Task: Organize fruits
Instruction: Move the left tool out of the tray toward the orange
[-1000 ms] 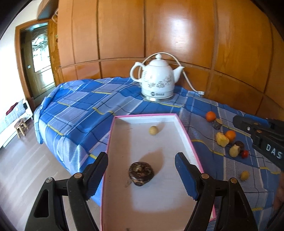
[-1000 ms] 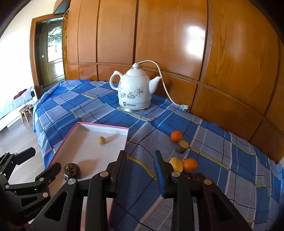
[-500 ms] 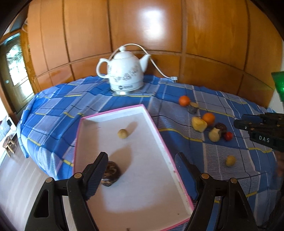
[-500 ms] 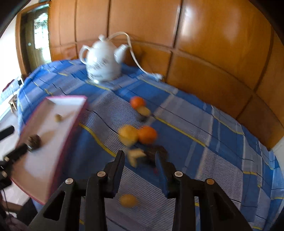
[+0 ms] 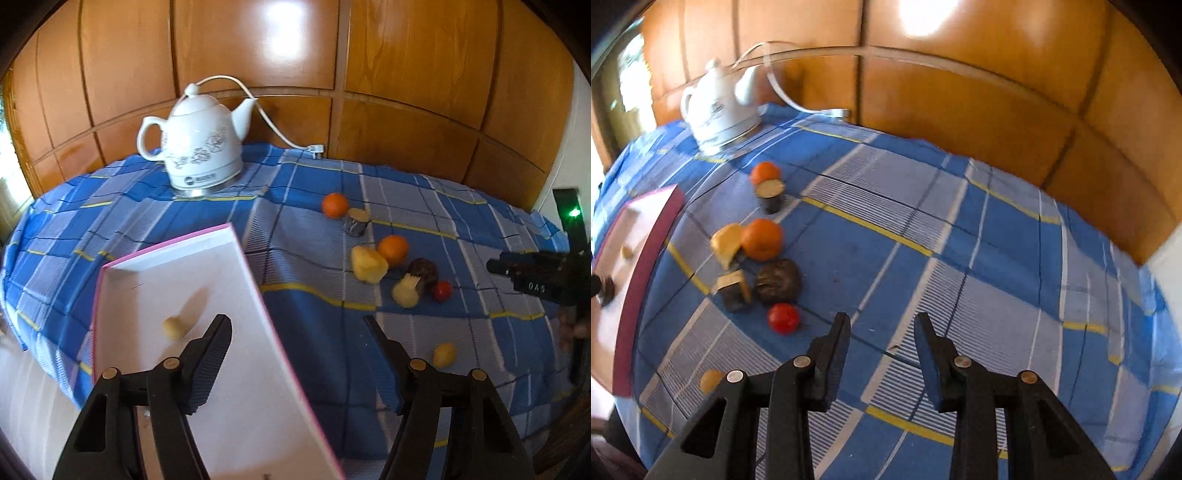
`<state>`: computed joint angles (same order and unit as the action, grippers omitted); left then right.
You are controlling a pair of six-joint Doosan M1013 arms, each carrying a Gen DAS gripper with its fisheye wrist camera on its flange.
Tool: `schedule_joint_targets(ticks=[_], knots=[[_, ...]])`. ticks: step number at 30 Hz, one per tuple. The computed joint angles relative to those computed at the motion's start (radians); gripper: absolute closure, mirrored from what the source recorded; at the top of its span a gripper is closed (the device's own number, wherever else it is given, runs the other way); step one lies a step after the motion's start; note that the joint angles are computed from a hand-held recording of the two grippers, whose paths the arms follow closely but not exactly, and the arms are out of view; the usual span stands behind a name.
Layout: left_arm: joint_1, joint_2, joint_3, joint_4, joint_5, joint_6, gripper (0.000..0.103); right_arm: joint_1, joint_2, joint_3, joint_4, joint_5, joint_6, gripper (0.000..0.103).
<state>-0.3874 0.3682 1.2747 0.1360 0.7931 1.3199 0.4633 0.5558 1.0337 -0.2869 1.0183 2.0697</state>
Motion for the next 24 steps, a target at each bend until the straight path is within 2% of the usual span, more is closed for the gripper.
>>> schedule_joint_targets(ticks=[6,13,15,18,24], knots=[[-0.003,0.054,-0.078,-0.06,0.052,0.057,0.033,-0.018,-0.001,-0.001,0.072,-0.006,0.037,0.067],[-0.008,0.126,-0.182,-0.169,0.129,0.147,0.048,-0.031,0.0,-0.006,0.135,-0.016,0.042,0.067],[-0.014,0.149,-0.219,-0.198,0.141,0.209,0.048,-0.033,-0.001,-0.006,0.148,-0.018,0.041,0.067],[-0.024,0.2,-0.296,-0.237,0.197,0.302,0.048,-0.036,-0.003,-0.005,0.167,-0.024,0.038,0.067],[-0.04,0.307,-0.451,-0.25,0.306,0.381,0.048,-0.04,-0.006,-0.005,0.186,-0.028,0.036,0.067]])
